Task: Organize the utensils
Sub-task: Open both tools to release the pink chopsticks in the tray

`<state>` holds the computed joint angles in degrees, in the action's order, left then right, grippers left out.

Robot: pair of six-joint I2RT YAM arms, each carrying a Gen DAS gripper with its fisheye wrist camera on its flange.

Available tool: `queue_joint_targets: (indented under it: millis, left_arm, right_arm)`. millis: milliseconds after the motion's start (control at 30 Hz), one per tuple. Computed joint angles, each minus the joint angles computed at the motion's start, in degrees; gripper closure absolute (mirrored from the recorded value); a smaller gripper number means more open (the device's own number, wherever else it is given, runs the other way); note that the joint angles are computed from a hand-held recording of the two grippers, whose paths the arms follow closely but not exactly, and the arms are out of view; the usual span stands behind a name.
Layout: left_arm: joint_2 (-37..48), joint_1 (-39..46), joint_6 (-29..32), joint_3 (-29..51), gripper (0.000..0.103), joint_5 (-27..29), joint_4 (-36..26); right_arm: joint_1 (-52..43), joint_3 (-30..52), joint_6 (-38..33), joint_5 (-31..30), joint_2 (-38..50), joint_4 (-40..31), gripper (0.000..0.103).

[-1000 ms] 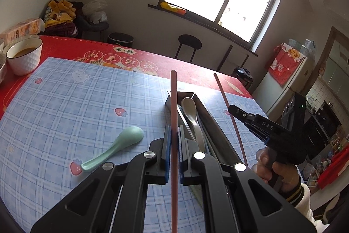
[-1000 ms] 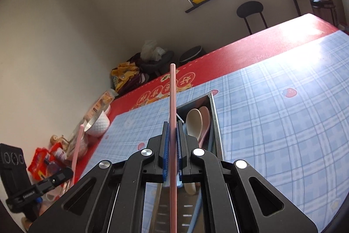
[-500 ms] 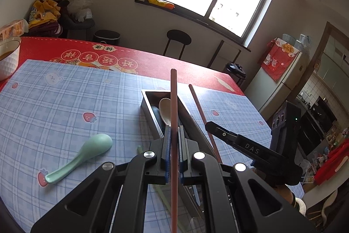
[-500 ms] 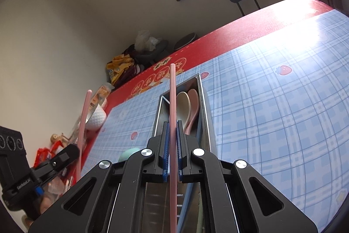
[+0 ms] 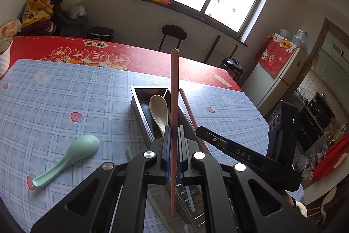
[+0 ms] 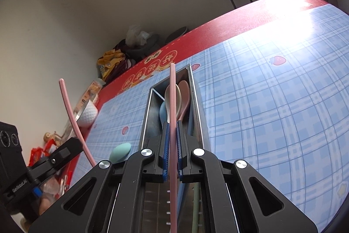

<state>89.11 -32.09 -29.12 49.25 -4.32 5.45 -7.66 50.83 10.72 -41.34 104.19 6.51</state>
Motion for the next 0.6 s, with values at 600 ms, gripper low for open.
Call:
queue_joint_targets:
  millis: [600]
  left_arm:
    - [8.06, 0.40, -0.48, 7.38, 0.097, 4.98, -2.03]
  right_arm:
    - [-2.48, -0.36, 1.86, -1.52, -1.43, 0.71, 0.095]
